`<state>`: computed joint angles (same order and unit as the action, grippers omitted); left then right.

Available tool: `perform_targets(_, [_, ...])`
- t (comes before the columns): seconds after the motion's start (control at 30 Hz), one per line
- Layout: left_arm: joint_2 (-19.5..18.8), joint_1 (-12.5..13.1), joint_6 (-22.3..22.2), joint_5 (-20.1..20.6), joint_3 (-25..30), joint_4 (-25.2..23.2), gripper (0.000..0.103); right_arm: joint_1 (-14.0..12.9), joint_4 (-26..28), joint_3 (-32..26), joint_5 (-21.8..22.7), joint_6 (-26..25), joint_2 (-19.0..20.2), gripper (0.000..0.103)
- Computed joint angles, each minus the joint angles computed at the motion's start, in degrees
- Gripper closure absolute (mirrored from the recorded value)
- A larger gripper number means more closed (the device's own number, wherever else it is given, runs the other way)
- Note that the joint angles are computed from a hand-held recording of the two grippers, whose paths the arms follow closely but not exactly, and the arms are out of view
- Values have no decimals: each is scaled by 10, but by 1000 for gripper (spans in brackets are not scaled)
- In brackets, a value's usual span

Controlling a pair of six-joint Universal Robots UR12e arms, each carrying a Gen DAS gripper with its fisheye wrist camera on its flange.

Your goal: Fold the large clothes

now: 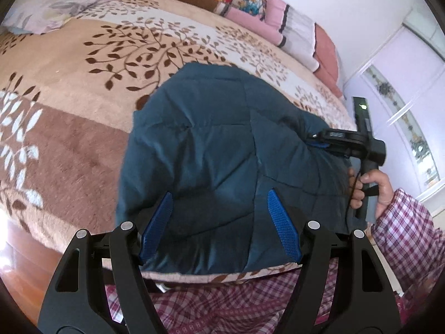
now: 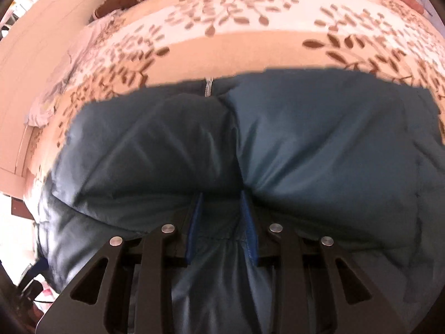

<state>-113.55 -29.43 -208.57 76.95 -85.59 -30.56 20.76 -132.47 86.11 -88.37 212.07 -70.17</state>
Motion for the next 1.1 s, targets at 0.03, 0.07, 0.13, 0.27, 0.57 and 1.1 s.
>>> perform_targets(0.03, [7,0,-7,2,-12,12,32,2,-25,6,-3,0,-7,74])
perform_targets(0.07, [11,1,-12,4,-20,21,32,5,-36,5,-13,-4,-9,75])
perform_targets(0.13, [19,0,-19,12,-32,32,32,9,-29,-10,-34,-18,-4,89])
perform_targets(0.27, [36,-3,-29,30,-50,44,32,7,11,-51,-55,-25,21,93])
perform_targets(0.57, [46,-4,-42,37,-54,1,32,-8,96,-85,-23,-12,59,97])
perform_targets(1.1, [35,-6,-50,-6,-43,-42,32,23,-11,39,33,-15,-50,96])
